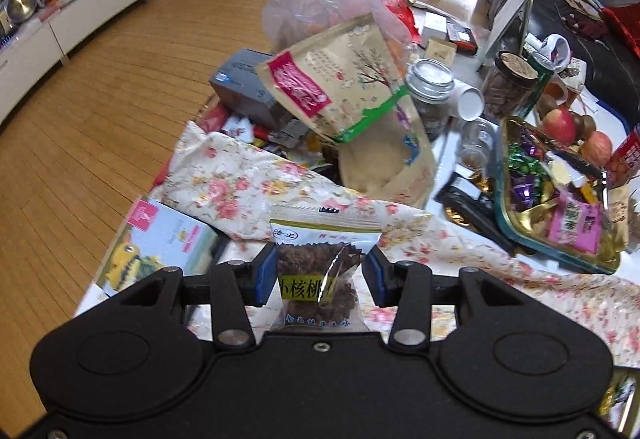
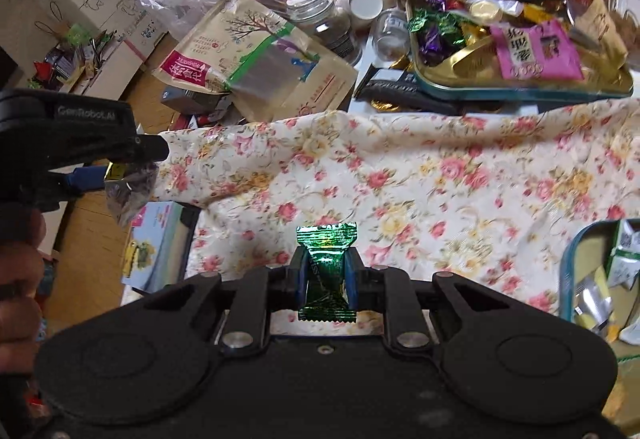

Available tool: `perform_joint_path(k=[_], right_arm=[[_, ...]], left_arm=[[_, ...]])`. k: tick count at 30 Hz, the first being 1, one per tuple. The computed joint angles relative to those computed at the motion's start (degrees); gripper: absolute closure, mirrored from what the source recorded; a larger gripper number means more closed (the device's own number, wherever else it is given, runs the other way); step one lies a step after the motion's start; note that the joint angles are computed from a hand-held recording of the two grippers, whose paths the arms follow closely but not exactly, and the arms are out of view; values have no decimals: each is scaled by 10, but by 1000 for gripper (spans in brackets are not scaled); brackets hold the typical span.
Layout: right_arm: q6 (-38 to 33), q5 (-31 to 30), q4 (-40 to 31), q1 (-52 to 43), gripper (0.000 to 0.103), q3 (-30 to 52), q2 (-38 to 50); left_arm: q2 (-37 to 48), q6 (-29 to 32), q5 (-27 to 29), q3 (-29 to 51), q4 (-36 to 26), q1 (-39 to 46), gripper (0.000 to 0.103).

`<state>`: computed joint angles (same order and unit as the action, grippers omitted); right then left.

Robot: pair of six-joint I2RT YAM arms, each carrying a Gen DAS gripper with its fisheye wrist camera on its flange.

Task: Organize snacks
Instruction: 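Carry both snacks over the gold tray and open both tools to drop them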

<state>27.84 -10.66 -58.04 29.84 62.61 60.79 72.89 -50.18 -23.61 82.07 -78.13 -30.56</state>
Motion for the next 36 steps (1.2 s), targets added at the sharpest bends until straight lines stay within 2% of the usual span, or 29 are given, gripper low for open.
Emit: perform_joint_path(k=[9,15,20,24,28,31,36], right_arm=[[-102,-71,-50,-218,83,28,-34],[-214,-133,-104,-431,83,62,-36],[-322,-164,-142,-603,83,82,-20],[-395,-193,-179,-728,83,101,15],[-449,-205,-201,-808,83,122,46],[-489,-216,-215,-859,83,138,66],[-504,-224,-223,-903,83,160,99]], left_arm=[[77,-61,1,63,3,-109,50],[149,-57,14,112,16,-192,50],[191,-41,67,140,39,-238,50],[228,-37,84,167,39,-279,50],[265,-27,107,196,44,-309,50],[304,-19,104,230,37,-333,50],[364,-10,109,283,22,-360,50]])
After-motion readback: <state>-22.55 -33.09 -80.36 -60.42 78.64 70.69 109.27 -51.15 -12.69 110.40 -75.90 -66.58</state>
